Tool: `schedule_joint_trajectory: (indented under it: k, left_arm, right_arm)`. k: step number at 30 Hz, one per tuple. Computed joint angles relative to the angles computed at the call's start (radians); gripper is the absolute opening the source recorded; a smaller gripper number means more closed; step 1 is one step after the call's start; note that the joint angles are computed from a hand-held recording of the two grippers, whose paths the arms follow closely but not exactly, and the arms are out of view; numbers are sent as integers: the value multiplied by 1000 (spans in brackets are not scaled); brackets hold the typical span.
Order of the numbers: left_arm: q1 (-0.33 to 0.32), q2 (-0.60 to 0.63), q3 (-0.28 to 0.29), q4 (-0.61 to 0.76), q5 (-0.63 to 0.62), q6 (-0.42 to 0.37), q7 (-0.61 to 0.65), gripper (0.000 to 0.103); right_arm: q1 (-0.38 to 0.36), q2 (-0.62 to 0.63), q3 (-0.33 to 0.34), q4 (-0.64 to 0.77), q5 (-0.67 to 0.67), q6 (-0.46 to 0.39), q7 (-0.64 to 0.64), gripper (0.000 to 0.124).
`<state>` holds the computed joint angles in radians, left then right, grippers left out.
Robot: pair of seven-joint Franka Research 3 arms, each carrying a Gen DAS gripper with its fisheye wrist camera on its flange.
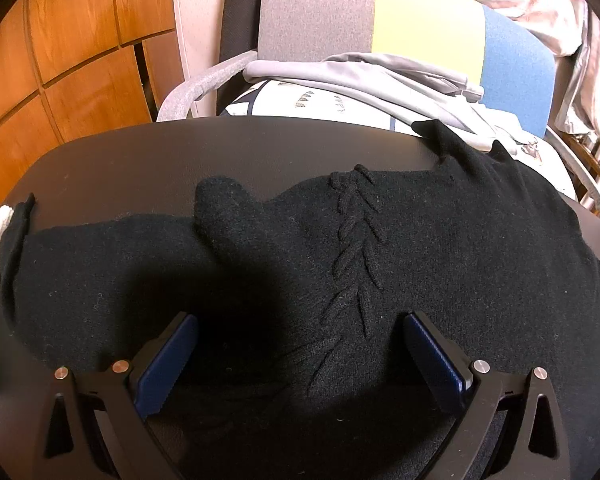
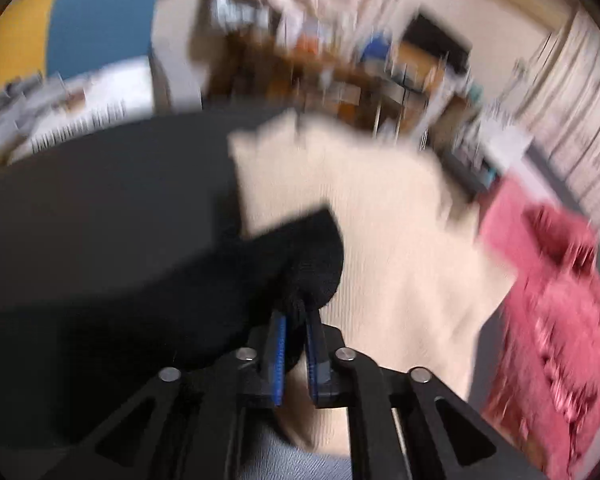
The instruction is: Fold clothes
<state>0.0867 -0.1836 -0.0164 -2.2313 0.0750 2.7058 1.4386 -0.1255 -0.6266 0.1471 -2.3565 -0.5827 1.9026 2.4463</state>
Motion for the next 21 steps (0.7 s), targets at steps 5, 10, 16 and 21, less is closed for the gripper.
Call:
schedule_joint_trajectory:
  k: [5,10,16,21]
  left_arm:
    - [8,8,-15,30,50,-37,-29,103]
    - [-11,65,-24,151,56,-69,48,103]
    - [-26,285,-55,491,-20,-178,209,103]
    - [-25,572,-90,916,-43,-449,212,103]
  right_arm:
    - [-42,-27,120,64,-139,-39,293,27]
    - [102,81,20,148,-56,342,253,30]
    - [318,413,-75,331,406,705,-150,30]
    - [411,747,-60,629,857,690,-386,30]
